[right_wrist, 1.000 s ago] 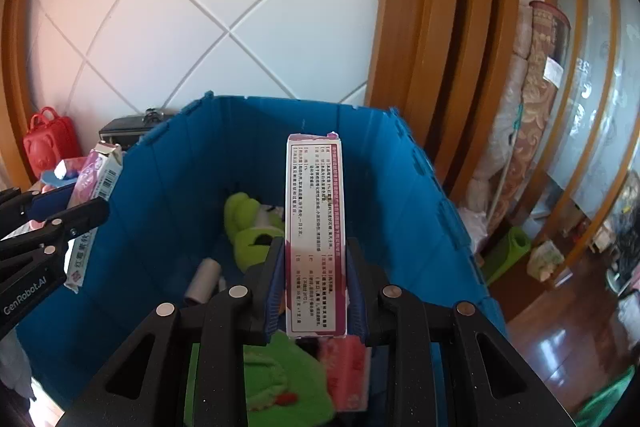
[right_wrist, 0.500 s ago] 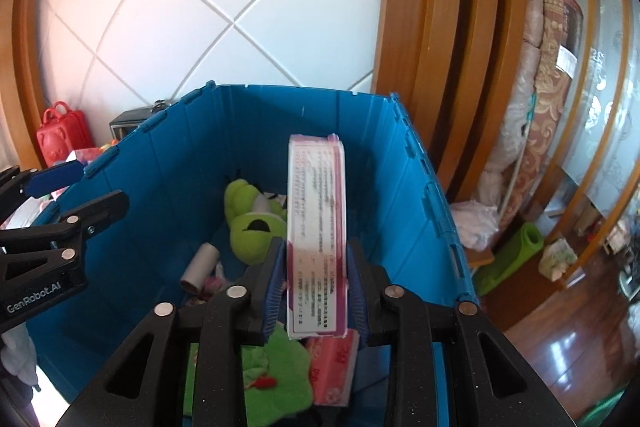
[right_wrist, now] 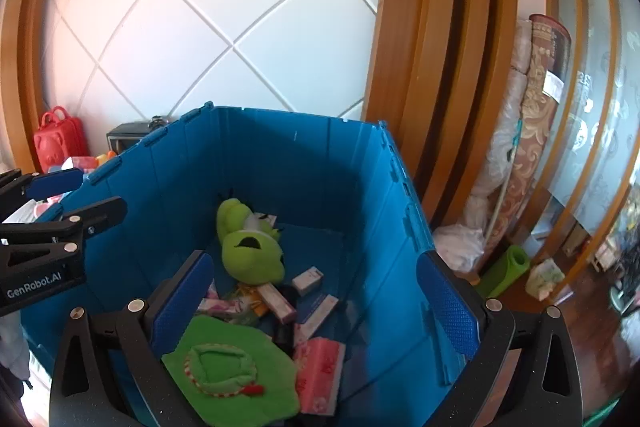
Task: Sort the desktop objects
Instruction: 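Carry both boxes over the blue crate and open both tools to drop them, then return both tools to the bed and approach the pink wipes pack and green syrup box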
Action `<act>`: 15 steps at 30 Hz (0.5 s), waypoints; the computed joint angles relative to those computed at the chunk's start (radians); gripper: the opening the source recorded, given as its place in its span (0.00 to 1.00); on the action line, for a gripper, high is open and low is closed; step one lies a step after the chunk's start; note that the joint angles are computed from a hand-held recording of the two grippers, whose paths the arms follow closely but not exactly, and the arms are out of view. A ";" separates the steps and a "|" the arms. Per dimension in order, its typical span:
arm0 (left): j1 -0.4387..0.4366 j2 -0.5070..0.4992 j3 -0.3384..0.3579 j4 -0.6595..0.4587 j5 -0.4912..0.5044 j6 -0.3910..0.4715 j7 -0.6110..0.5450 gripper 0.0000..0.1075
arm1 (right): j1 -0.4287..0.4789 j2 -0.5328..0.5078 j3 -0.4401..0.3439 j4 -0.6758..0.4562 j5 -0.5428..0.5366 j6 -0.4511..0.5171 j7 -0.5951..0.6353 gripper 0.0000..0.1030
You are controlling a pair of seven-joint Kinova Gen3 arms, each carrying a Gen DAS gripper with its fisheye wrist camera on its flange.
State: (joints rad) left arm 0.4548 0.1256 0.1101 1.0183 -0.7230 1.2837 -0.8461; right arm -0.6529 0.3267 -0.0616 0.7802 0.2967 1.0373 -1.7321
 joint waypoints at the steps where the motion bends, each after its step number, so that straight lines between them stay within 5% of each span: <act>1: 0.004 -0.010 -0.001 0.017 -0.010 -0.007 0.014 0.61 | -0.001 -0.006 0.001 0.012 0.002 -0.010 -0.006 1.00; 8: 0.018 -0.106 0.051 0.166 -0.179 -0.029 0.182 0.62 | 0.026 -0.070 -0.031 0.139 -0.032 -0.157 -0.033 1.00; 15: -0.068 -0.213 0.139 0.271 -0.253 0.028 0.298 0.61 | 0.065 -0.090 -0.100 0.208 -0.164 -0.302 0.045 1.00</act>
State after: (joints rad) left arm 0.3864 -0.0869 0.2495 1.2896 -0.9759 1.3114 -0.5478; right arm -0.5883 0.2369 -0.1616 0.9882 0.1327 0.7352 -1.6876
